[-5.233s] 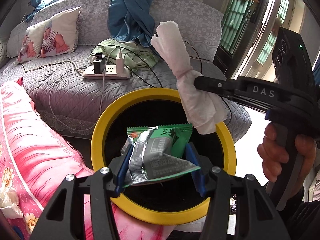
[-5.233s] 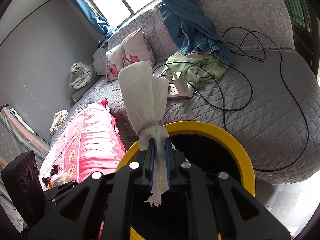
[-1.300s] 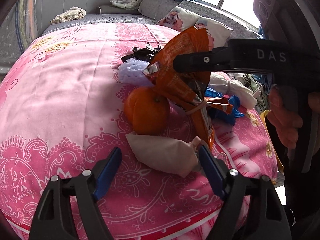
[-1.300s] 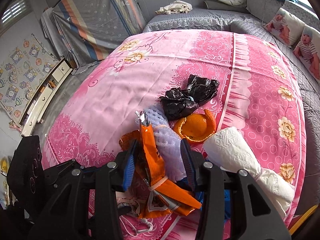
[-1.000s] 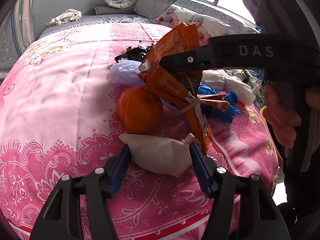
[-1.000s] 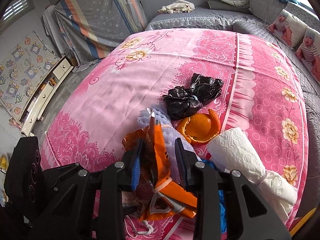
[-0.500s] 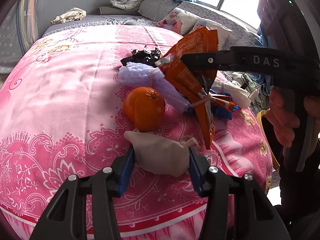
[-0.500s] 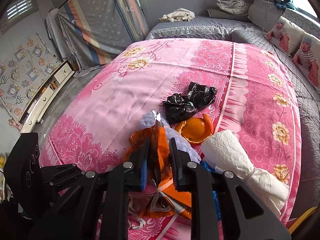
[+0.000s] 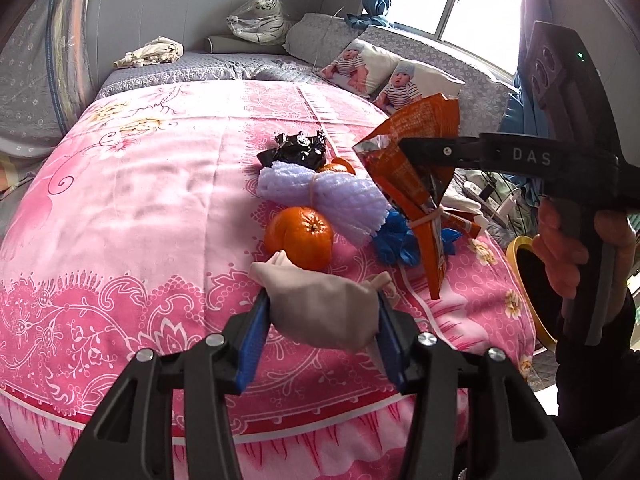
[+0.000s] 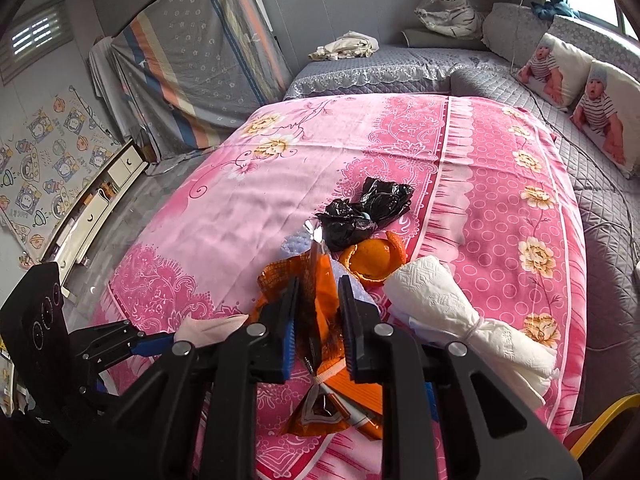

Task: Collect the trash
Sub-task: 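Carry the chip bag and beige pouch over the yellow-rimmed bin with both grippers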

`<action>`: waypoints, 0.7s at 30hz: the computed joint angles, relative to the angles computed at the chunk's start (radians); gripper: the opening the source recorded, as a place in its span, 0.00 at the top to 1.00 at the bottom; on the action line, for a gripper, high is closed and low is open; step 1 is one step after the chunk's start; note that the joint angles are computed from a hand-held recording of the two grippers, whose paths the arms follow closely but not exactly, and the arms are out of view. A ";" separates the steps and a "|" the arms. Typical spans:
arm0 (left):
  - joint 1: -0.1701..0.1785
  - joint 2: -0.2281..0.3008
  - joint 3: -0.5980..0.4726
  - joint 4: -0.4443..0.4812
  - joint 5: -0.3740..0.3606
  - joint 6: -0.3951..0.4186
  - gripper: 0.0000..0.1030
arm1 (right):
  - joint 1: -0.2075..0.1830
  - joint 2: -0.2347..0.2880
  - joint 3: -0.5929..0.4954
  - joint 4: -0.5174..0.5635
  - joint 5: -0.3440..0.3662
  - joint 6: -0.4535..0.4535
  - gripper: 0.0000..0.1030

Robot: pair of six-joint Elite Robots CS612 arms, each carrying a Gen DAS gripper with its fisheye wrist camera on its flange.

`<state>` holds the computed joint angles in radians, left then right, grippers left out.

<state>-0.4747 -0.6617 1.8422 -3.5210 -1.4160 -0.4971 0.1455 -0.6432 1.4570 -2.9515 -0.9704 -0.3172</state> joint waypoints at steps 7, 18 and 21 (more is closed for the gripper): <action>-0.009 -0.013 0.012 -0.021 0.018 0.012 0.55 | -0.015 -0.019 0.035 -0.056 0.000 0.022 0.83; -0.022 -0.024 0.010 -0.017 0.037 0.024 0.55 | -0.043 -0.038 0.072 -0.104 0.013 0.059 0.83; -0.025 -0.023 0.003 -0.012 0.037 0.033 0.55 | -0.051 -0.040 0.080 -0.115 0.013 0.069 0.83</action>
<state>-0.5002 -0.6846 1.8456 -3.5332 -1.3794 -0.4639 0.0947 -0.6827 1.5369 -3.0661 -0.9574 -0.2483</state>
